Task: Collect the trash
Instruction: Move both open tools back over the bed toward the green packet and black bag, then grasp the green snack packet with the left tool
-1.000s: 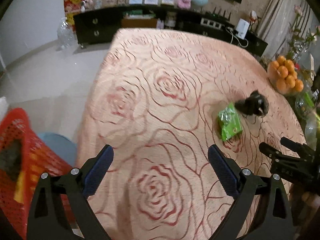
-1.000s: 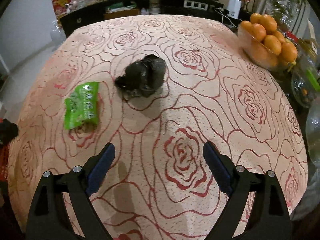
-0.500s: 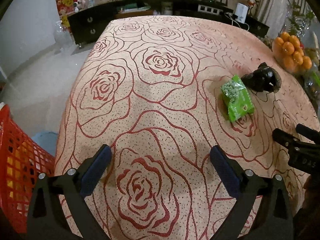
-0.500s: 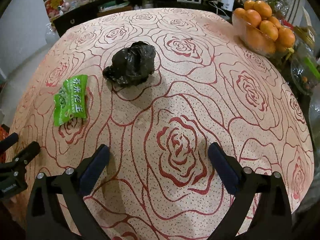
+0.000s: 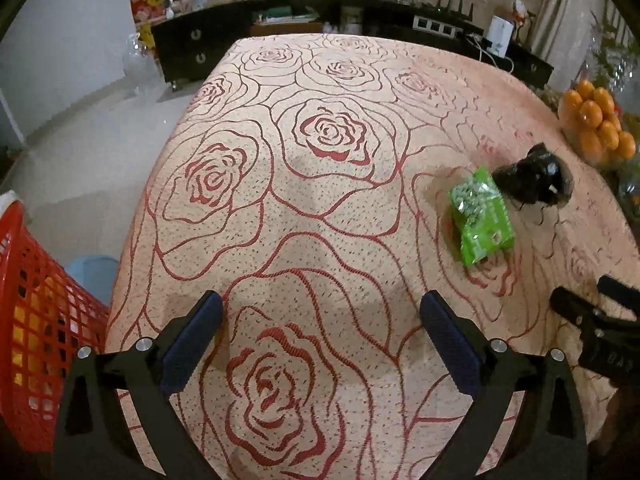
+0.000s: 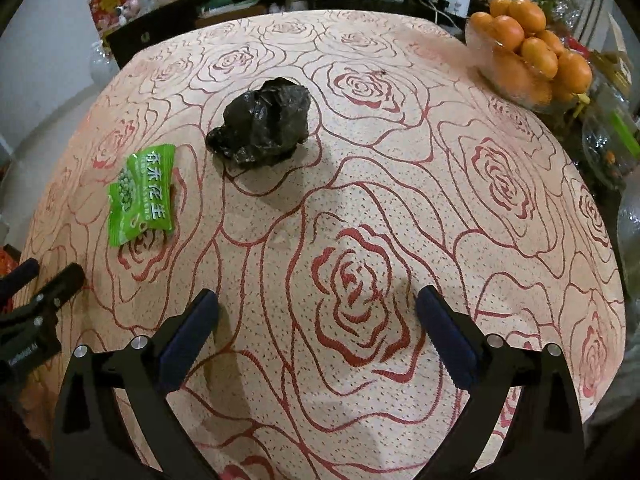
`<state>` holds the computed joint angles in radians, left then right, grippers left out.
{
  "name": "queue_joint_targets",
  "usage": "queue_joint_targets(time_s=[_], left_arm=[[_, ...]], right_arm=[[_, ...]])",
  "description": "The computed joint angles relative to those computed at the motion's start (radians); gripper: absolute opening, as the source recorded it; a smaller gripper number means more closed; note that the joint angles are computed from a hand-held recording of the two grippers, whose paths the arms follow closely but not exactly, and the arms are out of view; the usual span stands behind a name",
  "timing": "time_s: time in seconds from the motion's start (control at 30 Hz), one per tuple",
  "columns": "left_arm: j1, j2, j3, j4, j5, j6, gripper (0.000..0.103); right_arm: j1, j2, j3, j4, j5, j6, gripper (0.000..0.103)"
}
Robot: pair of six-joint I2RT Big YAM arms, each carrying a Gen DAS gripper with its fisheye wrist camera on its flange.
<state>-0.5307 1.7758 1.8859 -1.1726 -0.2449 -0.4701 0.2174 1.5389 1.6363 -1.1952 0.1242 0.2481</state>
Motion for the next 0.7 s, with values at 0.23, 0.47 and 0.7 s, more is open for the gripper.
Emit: queue_joint_targets(time_s=[0.23,0.47,0.7], left_arm=[[-0.016,0.038,0.086,0.007,-0.007,0.081,0.095],[-0.019,0.133,0.239,-0.014,0.041,0.117,0.095],[-0.019,0.181,0.282,0.029,0.143,0.130,0.095]], right_arm=[[-0.030,0.004,0.065,0.018,0.021,-0.040,0.096],[-0.067,0.065,0.170,0.057,0.006,-0.079,0.096],[-0.099,0.067,0.169,0.084,-0.029,-0.015,0.096]])
